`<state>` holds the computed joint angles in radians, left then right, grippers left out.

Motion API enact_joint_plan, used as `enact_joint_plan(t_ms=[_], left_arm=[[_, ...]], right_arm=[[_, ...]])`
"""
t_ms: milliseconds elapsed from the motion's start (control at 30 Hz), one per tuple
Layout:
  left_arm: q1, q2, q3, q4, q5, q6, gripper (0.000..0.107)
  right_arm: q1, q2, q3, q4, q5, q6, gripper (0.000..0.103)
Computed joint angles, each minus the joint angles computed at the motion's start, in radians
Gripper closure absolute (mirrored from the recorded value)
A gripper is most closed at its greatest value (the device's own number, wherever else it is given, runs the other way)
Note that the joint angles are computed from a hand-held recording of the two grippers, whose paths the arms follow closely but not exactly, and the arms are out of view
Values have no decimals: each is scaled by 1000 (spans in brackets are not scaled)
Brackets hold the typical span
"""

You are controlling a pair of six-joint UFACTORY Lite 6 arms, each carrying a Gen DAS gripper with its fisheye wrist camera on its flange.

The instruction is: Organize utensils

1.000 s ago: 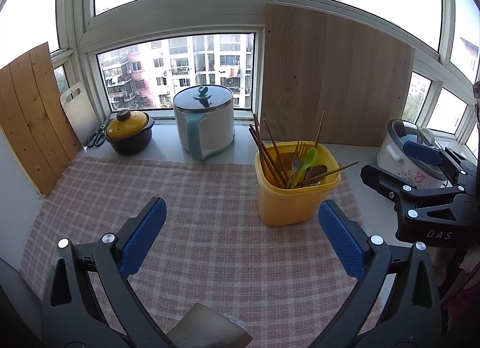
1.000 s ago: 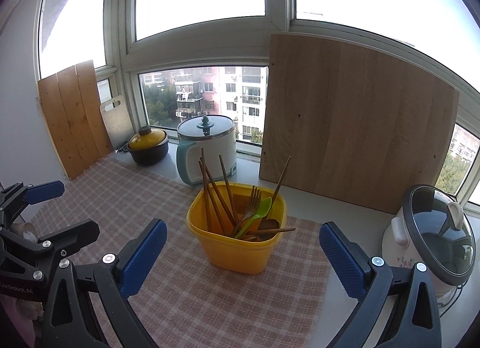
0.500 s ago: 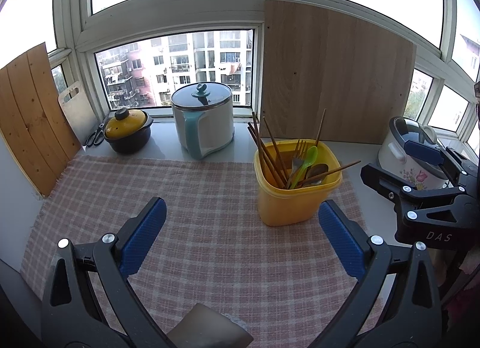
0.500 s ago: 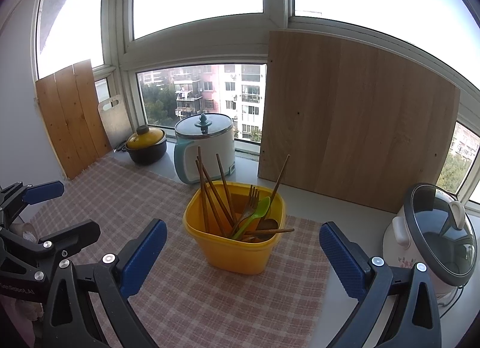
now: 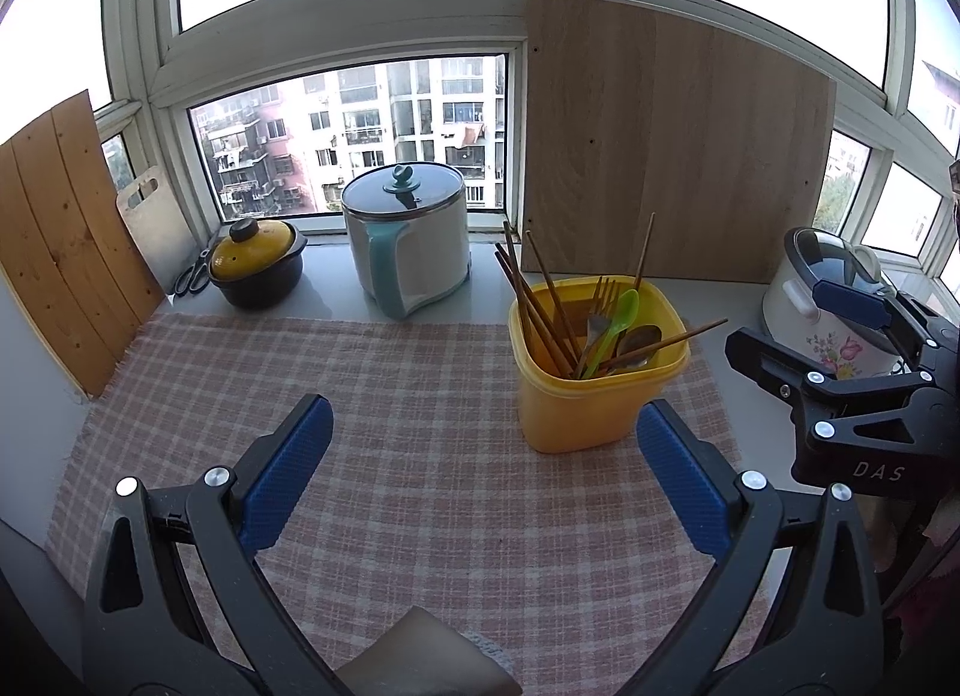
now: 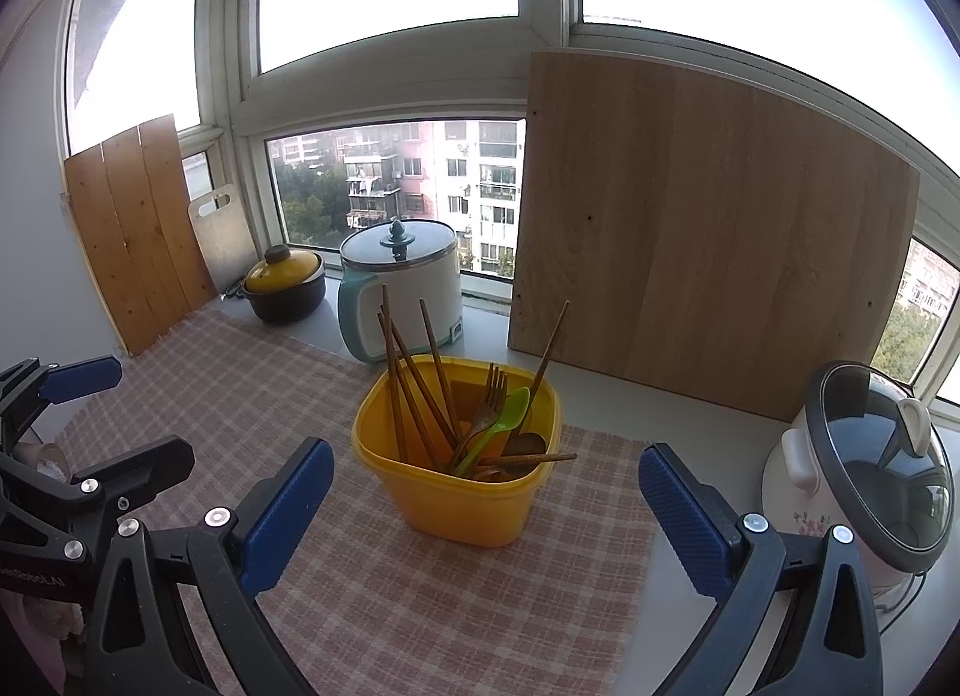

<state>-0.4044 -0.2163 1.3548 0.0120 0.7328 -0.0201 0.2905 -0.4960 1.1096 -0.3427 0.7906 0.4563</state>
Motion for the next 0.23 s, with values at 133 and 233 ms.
enact_joint_plan(t_ms=[133,233], left_arm=[[4,-20,-24,16,-22,-4,4],[5,-29,-33,29,-26,-7,4]], right_arm=[[5,5,0,-6,-1,4,0],[11,6,-1,-13,1,13,0]])
